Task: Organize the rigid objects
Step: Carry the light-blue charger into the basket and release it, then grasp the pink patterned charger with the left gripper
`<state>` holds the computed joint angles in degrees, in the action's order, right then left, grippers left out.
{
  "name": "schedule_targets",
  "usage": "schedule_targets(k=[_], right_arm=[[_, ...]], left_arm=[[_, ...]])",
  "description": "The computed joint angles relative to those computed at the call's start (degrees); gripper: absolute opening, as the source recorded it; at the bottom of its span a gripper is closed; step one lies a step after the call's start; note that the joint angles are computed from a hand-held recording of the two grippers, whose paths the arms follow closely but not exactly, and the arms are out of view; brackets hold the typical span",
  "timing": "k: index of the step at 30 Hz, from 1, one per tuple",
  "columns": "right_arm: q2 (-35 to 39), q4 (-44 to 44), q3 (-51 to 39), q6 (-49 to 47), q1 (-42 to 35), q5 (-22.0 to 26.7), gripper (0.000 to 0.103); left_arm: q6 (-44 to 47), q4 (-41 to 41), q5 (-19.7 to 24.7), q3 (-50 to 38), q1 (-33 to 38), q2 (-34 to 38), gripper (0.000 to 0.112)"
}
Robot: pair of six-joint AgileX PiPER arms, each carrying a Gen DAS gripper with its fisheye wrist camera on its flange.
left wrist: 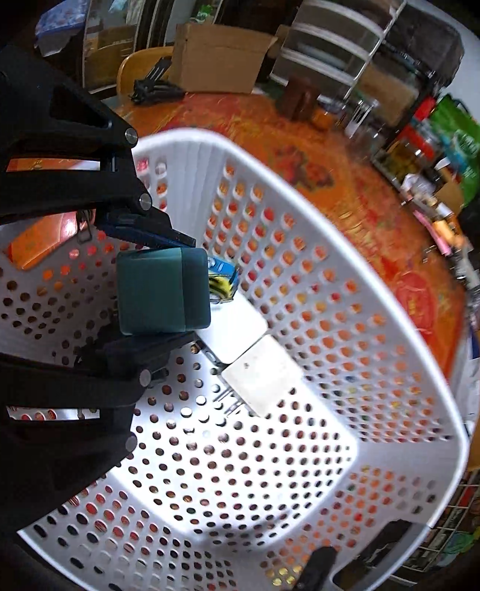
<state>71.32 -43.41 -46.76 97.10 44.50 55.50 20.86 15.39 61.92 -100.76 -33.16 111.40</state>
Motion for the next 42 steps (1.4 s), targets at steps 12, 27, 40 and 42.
schedule_targets(k=[12,27,40,42], right_arm=[[0.1,-0.1,-0.1,0.1,0.1,0.0,0.024],[0.6,0.2,-0.4,-0.2,0.1,0.0,0.024],[1.0,1.5,-1.1,-1.0,-0.2,1.0,0.024],[1.0,1.6,-1.2,-1.1,-0.2,1.1,0.024]], left_arm=[[6.6,-8.6,-0.9,-0.1,5.2,-2.9,0.074],[16.2,-33.4,-2.7,-8.0,38.3,9.0,0.102],[5.2,-29.5,-5.3,-20.6,32.4,23.1,0.090],[4.5,-28.9,-7.3,-19.8,31.7,23.0,0.081]])
